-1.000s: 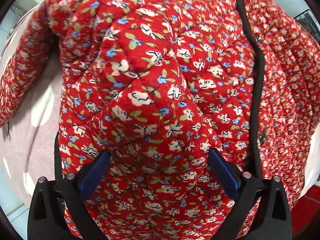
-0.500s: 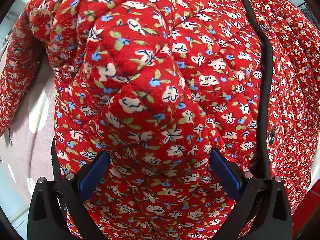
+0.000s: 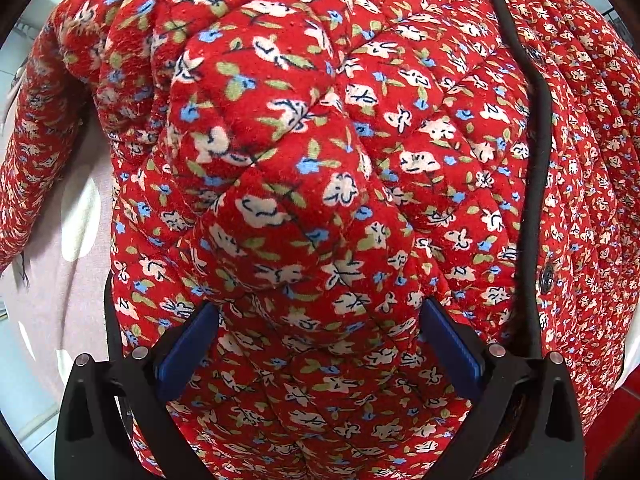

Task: Fold large clothes
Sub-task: 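Grasp the jacket hem with the right tool and lift it while the left tool holds the body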

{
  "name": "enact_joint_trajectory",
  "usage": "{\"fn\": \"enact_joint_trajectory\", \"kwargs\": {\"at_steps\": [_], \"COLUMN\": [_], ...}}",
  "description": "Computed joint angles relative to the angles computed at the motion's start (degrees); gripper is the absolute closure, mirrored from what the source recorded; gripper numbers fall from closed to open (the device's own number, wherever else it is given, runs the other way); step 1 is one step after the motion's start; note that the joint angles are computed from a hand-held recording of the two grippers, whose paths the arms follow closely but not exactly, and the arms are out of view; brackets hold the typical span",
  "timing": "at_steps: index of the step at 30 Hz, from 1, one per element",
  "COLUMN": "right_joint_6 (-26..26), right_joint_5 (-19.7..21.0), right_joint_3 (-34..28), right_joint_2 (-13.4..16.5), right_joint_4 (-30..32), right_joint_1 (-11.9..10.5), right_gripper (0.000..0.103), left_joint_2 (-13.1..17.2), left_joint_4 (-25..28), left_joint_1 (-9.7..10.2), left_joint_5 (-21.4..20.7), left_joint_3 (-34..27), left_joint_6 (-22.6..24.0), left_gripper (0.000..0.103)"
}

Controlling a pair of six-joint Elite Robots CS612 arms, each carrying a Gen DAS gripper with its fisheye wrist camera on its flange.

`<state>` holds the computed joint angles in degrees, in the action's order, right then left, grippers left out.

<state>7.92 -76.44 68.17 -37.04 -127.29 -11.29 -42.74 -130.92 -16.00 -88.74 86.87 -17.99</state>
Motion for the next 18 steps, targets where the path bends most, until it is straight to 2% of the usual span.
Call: {"fn": "enact_joint_trajectory", "kwargs": {"at_steps": [1, 3, 5, 7, 9, 12, 14, 15, 17, 18], "right_joint_6": [-0.4, -1.3, -2.0, -0.3, 3.4, 8.0, 12.3, 14.1, 17.3, 19.3], "right_joint_5": [0.6, 1.2, 4.1, 8.9, 16.0, 22.3, 22.7, 21.9, 18.7, 17.6], "right_joint_3": [0.7, 2.1, 4.1, 7.4, 11.0, 16.2, 19.4, 20.9, 23.4, 24.8], "right_joint_2": [-0.4, -1.8, -3.6, -6.1, -8.9, -11.5, -12.3, -12.4, -12.3, -12.0], "right_joint_4": [-1.2, -4.6, -10.5, -21.0, -33.0, -50.0, -56.2, -57.0, -55.0, -52.9], "right_joint_1": [0.0, 0.0, -0.5, -1.5, -3.2, -4.8, -5.6, -6.0, -6.7, -7.2], "right_gripper": [0.083, 0.087, 0.088, 0.09, 0.09, 0.09, 0.09, 0.09, 0.088, 0.084], "left_joint_2": [0.0, 0.1, 0.1, 0.1, 0.1, 0.0, -0.1, -0.2, -0.4, -0.5], "left_joint_4": [-0.1, -0.5, -0.7, -1.0, -1.3, -2.3, -2.8, -3.1, -3.6, -3.7], "left_joint_1": [0.03, 0.0, -0.04, -0.01, 0.01, 0.06, 0.09, 0.06, 0.01, -0.01], "left_joint_5": [0.1, 0.2, 0.3, 0.2, 0.1, -0.2, -0.2, 0.0, 0.2, 0.2], "left_joint_3": [0.1, 0.1, 0.1, 0.2, 0.4, 0.8, 1.1, 1.3, 1.8, 2.0], "left_joint_6": [0.1, 0.1, 0.0, 0.2, 0.2, 0.1, -0.1, 0.0, 0.0, -0.1], "left_gripper": [0.005, 0.005, 0.004, 0.004, 0.004, 0.004, 0.004, 0.004, 0.004, 0.004]}}
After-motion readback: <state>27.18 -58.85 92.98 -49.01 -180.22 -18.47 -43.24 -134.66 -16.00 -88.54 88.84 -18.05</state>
